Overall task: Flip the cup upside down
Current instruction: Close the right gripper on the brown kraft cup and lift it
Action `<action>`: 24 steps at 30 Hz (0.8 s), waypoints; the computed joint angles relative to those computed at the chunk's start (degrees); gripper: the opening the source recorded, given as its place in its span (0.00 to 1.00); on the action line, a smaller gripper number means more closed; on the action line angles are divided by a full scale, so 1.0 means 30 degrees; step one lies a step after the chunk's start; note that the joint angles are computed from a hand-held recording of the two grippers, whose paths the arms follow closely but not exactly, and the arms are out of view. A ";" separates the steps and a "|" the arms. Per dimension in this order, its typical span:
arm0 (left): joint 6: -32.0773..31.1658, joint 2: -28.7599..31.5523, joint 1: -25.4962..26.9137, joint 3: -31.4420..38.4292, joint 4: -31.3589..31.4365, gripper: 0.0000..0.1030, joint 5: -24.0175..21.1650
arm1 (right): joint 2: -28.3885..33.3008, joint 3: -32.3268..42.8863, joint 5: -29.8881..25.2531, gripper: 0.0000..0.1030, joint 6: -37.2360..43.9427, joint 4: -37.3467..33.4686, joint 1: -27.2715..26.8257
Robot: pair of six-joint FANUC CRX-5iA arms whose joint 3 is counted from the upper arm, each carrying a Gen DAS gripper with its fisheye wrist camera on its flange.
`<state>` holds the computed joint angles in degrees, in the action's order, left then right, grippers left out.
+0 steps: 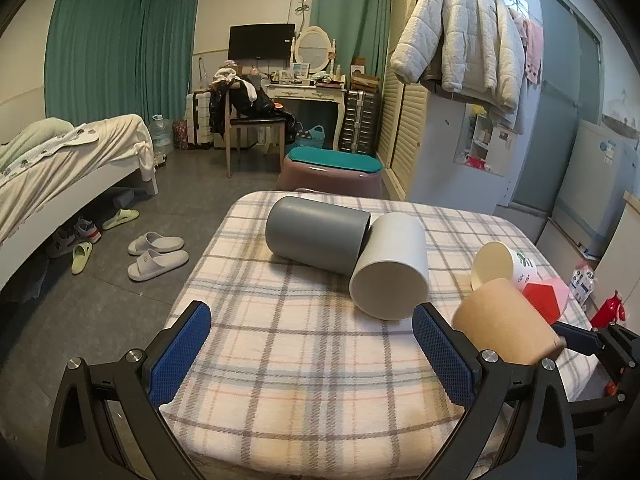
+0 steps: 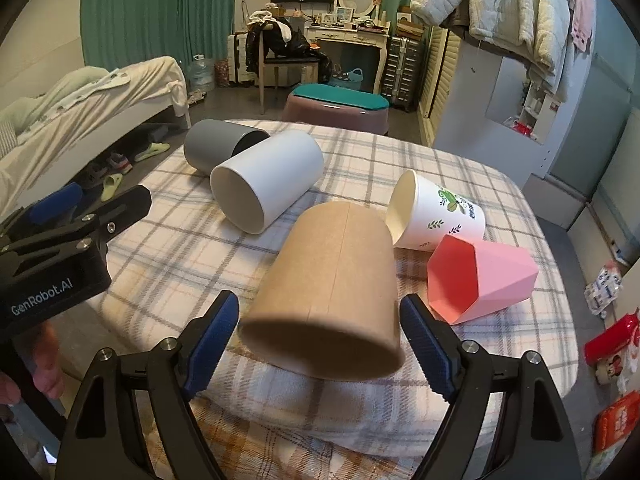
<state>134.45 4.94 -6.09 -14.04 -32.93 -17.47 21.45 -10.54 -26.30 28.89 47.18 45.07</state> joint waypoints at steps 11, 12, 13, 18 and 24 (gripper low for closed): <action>-0.1355 0.0715 -0.0546 0.1322 0.1506 1.00 -0.0985 | -0.1551 -0.1580 0.3021 0.87 -0.1569 0.1761 -0.2045; -0.1972 0.0923 -0.0625 0.1617 0.2072 1.00 -0.1175 | -0.1628 -0.1576 0.3066 0.87 -0.1494 0.1685 -0.2328; -0.2343 0.1101 -0.0743 0.1919 0.2363 1.00 -0.1419 | -0.1663 -0.1521 0.3116 0.87 -0.1213 0.1424 -0.2508; -0.4648 0.2260 -0.1408 0.3676 0.4123 1.00 -0.3028 | -0.1674 -0.1557 0.3386 0.87 -0.1368 0.1952 -0.3789; -0.7969 0.4669 -0.2023 0.6968 0.7384 1.00 -0.6474 | -0.1305 -0.1102 0.3799 0.88 -0.0174 0.1008 -0.5001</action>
